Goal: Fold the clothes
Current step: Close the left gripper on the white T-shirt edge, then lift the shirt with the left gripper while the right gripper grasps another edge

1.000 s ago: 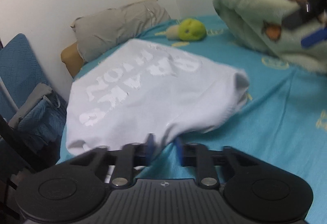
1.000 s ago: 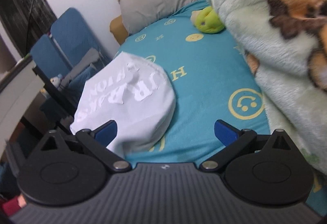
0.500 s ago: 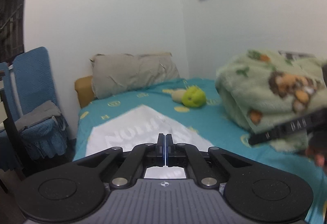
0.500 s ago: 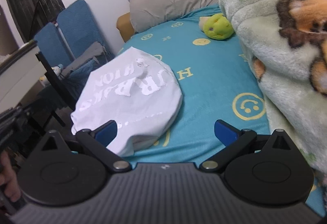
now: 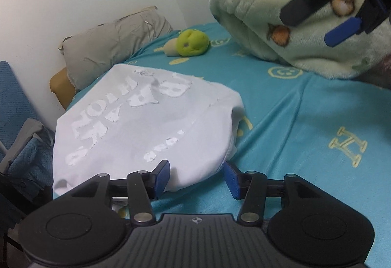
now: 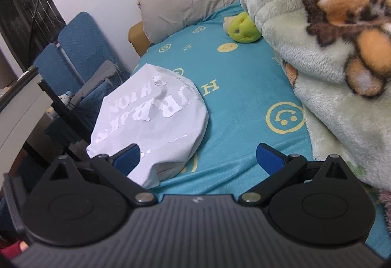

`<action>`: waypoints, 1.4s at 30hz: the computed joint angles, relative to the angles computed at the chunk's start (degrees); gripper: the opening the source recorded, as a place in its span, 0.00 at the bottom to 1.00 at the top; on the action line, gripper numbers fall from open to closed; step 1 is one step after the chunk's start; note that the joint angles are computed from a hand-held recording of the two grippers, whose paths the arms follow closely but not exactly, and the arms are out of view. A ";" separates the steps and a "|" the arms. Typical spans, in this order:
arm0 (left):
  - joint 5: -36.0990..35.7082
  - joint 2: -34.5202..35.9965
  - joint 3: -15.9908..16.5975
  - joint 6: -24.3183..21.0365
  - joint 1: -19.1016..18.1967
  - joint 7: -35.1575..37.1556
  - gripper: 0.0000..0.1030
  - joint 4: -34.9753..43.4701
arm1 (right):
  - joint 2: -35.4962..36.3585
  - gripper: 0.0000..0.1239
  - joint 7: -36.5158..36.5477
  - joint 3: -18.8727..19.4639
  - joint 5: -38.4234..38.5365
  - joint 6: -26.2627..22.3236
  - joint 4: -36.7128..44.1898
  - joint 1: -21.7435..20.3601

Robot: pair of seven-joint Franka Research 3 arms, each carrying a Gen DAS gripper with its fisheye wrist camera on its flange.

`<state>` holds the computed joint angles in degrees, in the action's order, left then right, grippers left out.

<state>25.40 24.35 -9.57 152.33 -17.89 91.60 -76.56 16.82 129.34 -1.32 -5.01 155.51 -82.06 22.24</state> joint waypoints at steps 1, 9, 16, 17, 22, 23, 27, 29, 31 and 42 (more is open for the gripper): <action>2.49 0.79 1.53 0.01 -1.10 -1.36 0.51 0.68 | 0.85 0.83 -0.79 0.37 0.71 -0.23 0.92 -0.35; 0.77 4.43 2.03 2.06 0.44 -10.10 0.06 7.45 | 5.92 0.83 -6.46 0.48 2.95 -3.77 6.79 -0.25; -4.42 -1.42 0.17 12.71 2.61 -14.03 0.03 3.37 | 4.84 0.83 -5.80 -0.10 3.13 -0.25 4.62 0.21; -4.83 -2.68 -0.06 14.14 2.78 -14.61 0.03 2.26 | 4.76 0.83 -6.72 0.42 3.76 0.40 4.46 -0.04; -4.84 -10.67 -0.66 21.20 3.01 -17.91 0.03 -5.85 | 4.36 0.83 -17.35 5.33 10.75 2.76 3.69 -2.33; -5.46 -12.02 -1.24 22.56 3.42 -18.14 0.03 -7.09 | 4.29 0.83 -20.96 7.04 13.41 2.75 3.66 -3.15; -8.27 -16.63 -2.50 28.75 4.38 -21.03 0.03 -10.83 | 2.72 0.83 -37.44 13.99 25.57 3.58 1.91 -6.03; -9.44 -18.06 -2.97 31.10 4.88 -22.61 0.03 -12.45 | 1.72 0.83 -46.74 17.39 31.51 4.17 0.93 -7.24; -12.10 -19.17 -4.85 32.78 6.49 -22.14 0.03 -14.02 | 1.35 0.83 -53.27 18.89 34.57 3.65 0.89 -7.02; -13.10 -17.31 -2.74 22.54 7.12 -23.90 0.04 -12.46 | 6.91 0.08 -38.19 3.51 17.66 -0.95 8.44 6.00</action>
